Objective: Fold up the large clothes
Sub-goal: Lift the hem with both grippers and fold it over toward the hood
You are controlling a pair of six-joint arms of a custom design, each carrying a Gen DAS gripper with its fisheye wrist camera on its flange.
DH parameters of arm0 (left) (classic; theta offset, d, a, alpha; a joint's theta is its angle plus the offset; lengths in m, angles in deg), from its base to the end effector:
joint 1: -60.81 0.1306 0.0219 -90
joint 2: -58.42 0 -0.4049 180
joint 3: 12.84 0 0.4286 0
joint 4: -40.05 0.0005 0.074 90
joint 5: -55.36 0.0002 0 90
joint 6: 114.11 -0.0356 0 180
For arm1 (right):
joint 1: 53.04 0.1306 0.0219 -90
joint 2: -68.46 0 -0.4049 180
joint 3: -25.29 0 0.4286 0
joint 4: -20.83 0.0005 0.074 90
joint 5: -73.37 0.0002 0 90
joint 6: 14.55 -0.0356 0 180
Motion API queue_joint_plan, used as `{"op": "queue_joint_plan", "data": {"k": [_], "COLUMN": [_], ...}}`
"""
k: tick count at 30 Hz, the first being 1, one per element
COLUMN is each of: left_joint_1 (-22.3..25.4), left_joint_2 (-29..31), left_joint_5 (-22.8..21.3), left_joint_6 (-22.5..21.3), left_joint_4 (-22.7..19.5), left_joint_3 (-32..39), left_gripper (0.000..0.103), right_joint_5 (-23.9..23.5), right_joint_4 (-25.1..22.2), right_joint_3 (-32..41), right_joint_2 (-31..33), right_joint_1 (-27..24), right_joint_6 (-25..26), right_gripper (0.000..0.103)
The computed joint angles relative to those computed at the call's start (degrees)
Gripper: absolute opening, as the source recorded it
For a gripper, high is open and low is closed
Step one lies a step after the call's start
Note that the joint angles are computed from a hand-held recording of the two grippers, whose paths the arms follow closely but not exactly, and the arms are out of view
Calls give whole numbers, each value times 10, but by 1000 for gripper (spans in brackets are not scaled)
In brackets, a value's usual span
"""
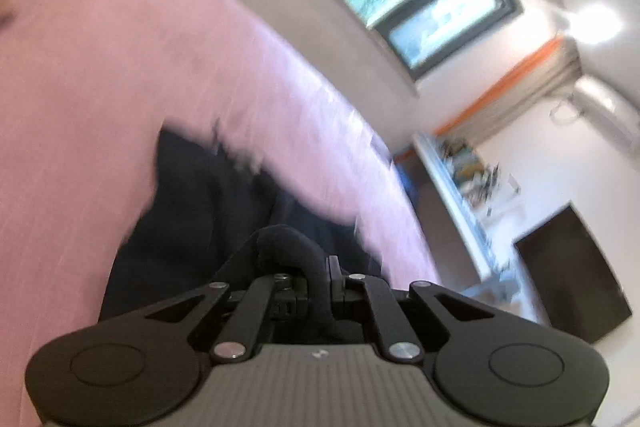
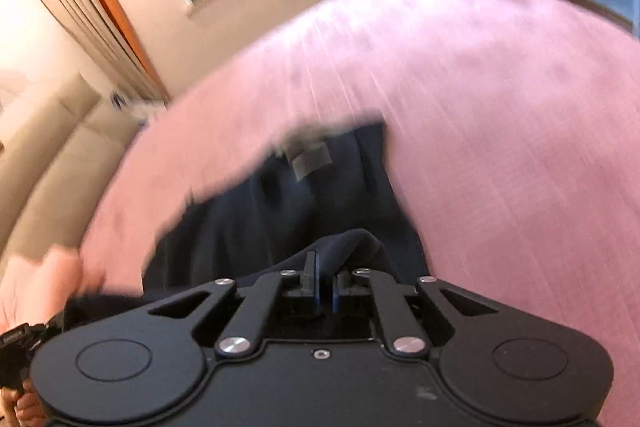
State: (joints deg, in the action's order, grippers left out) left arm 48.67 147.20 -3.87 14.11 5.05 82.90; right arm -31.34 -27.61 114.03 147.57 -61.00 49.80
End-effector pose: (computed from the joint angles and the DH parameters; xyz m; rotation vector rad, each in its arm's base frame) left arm 0.5151 -0.1300 0.5380 -0.1383 2.1633 -1.0789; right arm 0.4492 -0.0542 0.5318 0.5189 2.2008 0.4541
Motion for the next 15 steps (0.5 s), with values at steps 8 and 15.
{"op": "queue_joint_plan", "data": {"k": [8, 15], "left_joint_1": [-15, 0], "left_joint_2": [246, 277], "left_joint_5": [-104, -99], "left_joint_6": [-6, -97], "left_joint_4": [-65, -165], "left_joint_3": [257, 294], "left_gripper": [41, 56], "right_joint_5": [34, 75], "right_joint_4": [-50, -67], "right_joint_3": [209, 194], "right_joint_2": [229, 234], "right_joint_1": [19, 21], "right_joint_6": [45, 177], "right_gripper": [47, 76]}}
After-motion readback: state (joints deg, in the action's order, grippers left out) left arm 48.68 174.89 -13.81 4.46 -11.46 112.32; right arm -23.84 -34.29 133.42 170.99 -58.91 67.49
